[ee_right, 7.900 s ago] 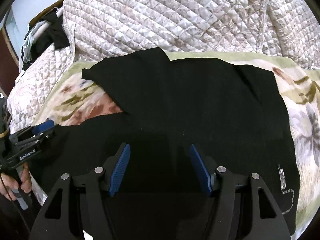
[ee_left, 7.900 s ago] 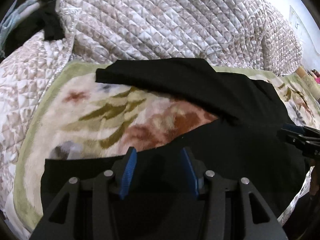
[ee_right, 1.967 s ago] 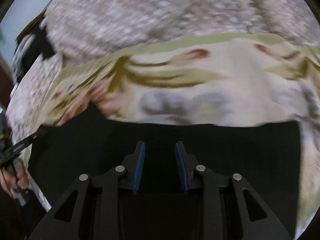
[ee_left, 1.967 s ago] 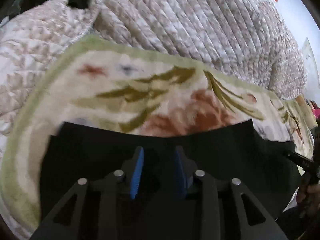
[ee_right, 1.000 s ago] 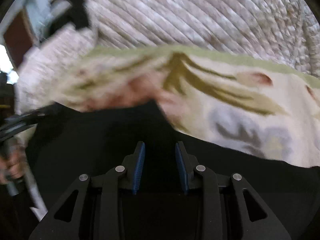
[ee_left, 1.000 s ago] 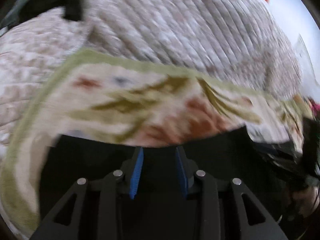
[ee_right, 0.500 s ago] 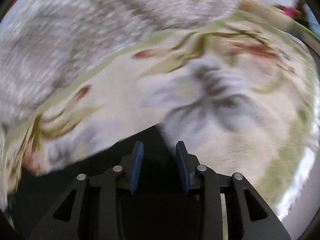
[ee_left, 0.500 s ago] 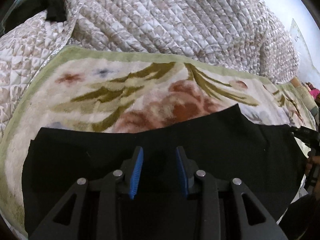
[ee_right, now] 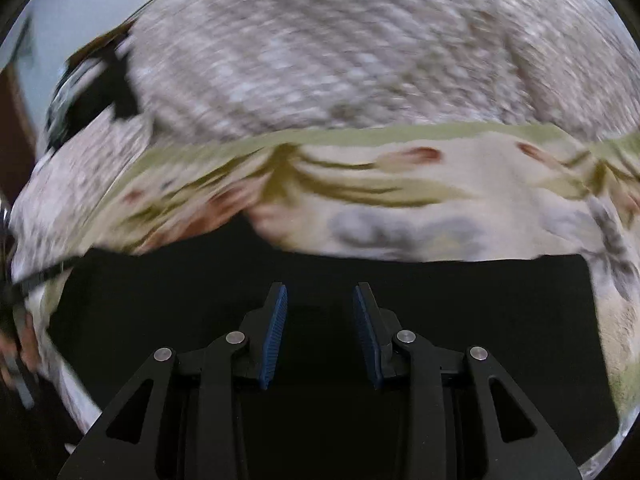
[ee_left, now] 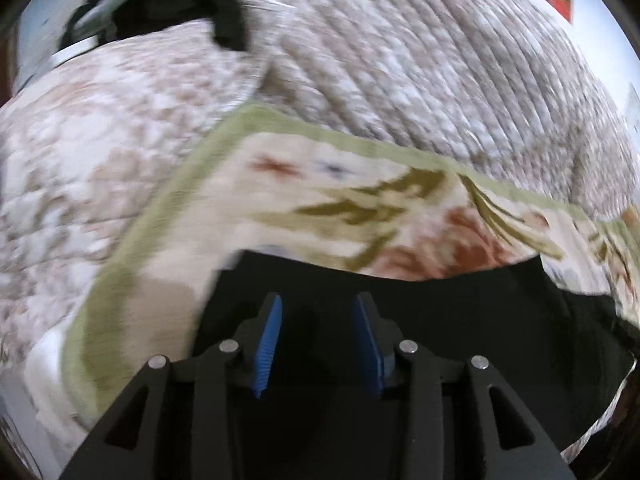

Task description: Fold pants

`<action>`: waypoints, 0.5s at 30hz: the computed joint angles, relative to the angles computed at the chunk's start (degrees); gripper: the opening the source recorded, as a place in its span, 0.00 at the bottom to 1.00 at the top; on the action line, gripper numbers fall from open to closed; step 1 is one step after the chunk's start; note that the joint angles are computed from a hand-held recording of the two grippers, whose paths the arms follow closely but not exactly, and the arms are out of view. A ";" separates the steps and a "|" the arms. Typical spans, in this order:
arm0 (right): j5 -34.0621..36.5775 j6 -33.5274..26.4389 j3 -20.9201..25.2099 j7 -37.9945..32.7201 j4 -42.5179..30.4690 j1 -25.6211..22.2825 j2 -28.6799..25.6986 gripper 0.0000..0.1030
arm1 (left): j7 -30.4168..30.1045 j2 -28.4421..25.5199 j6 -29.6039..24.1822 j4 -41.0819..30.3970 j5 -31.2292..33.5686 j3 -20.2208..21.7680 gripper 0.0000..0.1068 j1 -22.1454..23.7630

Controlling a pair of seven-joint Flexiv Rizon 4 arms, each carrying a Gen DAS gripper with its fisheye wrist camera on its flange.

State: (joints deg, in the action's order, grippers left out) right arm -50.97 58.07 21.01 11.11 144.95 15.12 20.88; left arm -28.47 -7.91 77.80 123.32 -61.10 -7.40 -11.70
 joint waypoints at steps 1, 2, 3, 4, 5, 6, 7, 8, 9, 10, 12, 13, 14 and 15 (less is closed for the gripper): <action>-0.89 1.21 0.12 -0.13 -0.57 0.32 -1.38 0.34 | 1.16 0.37 0.47 0.29 -1.85 0.09 0.41 0.37; -1.59 1.77 0.29 0.04 -0.96 0.62 -2.35 0.34 | 2.41 0.77 0.36 0.57 -3.45 0.27 0.42 0.66; -1.49 2.43 0.15 -0.44 -1.24 1.15 -3.27 0.34 | 1.84 1.19 -1.05 0.73 -2.65 1.17 0.43 1.19; 0.47 2.60 -0.41 -2.76 -1.36 2.02 -3.65 0.34 | 2.16 1.58 -1.53 0.96 -2.48 1.63 0.43 1.43; 1.75 2.21 -0.35 -4.30 -2.01 2.86 -4.55 0.34 | 4.24 2.16 -1.70 1.32 -3.96 1.73 0.43 1.54; 1.75 2.53 -0.20 -4.42 -2.24 3.22 -4.96 0.35 | 5.56 2.71 -2.55 1.57 -4.88 2.10 0.43 1.70; 1.19 3.75 -0.37 -4.47 -2.27 3.32 -5.43 0.40 | 6.62 3.25 -4.23 1.70 -5.86 2.57 0.43 1.97; 0.07 4.44 -0.31 -3.88 -2.37 3.23 -5.85 0.44 | 8.44 3.65 -5.29 1.85 -8.21 2.77 0.44 1.96; -2.02 4.98 -0.25 -2.38 -2.50 2.80 -6.33 0.48 | 10.49 3.80 -5.28 2.06 -10.75 2.82 0.46 1.64; -2.65 5.24 -0.34 -1.69 -2.62 2.83 -6.57 0.48 | 11.29 3.86 -4.83 2.34 -11.64 2.96 0.46 1.24; -3.40 6.26 -0.65 -1.38 -2.60 3.08 -6.94 0.48 | 10.82 4.61 -6.06 3.64 -11.07 3.79 0.46 1.07; -2.81 5.94 -0.49 -1.79 -2.56 3.55 -6.76 0.48 | 10.97 5.52 -7.67 4.64 -11.49 4.31 0.46 1.14; -3.18 6.67 -0.53 -2.13 -2.24 3.71 -6.44 0.48 | 11.31 6.41 -9.07 5.62 -11.57 4.83 0.46 1.17; -3.68 6.81 -0.45 -2.06 -2.11 3.69 -6.33 0.48 | 11.76 7.06 -9.36 6.55 -11.92 5.13 0.46 0.99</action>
State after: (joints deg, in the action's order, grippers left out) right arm -54.66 64.89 20.56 9.05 142.85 18.82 14.55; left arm -16.72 -0.85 68.45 129.88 -73.02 -2.26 -10.72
